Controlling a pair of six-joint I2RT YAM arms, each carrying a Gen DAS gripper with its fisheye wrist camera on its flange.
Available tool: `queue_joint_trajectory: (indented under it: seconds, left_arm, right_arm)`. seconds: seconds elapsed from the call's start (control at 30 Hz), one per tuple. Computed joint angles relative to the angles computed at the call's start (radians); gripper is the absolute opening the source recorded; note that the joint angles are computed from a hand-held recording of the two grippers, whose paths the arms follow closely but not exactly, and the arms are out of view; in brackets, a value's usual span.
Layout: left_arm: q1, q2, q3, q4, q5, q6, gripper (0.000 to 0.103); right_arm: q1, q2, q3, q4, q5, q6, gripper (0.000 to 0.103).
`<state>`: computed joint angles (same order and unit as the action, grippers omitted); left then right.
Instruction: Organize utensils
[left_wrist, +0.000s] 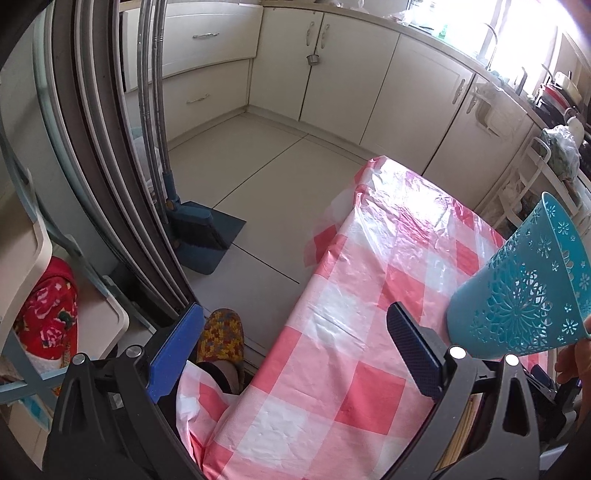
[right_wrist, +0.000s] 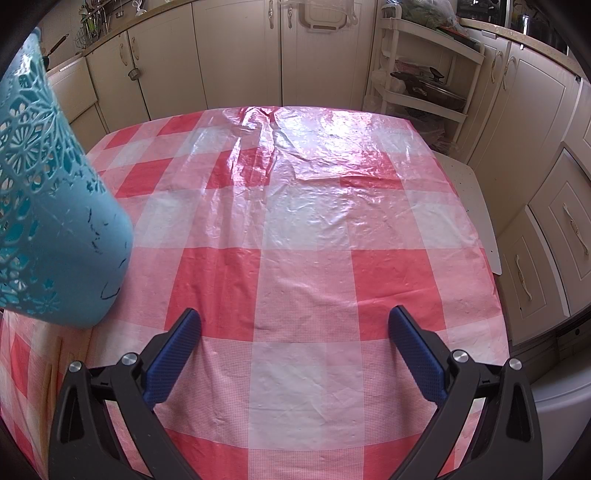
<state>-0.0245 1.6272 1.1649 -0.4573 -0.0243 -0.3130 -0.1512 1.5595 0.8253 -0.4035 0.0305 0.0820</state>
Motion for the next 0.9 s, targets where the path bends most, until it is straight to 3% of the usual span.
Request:
queue_joint_trajectory:
  seconds: [0.6, 0.9]
  left_arm:
    - [-0.024, -0.003, -0.004, 0.0, -0.013, 0.027, 0.095]
    - [-0.094, 0.009, 0.01, -0.029, -0.039, 0.122, 0.095]
  right_arm:
    - [0.0, 0.001, 0.001, -0.001, 0.0, 0.0, 0.097]
    - [0.0, 0.003, 0.001, 0.002, 0.0, 0.001, 0.097]
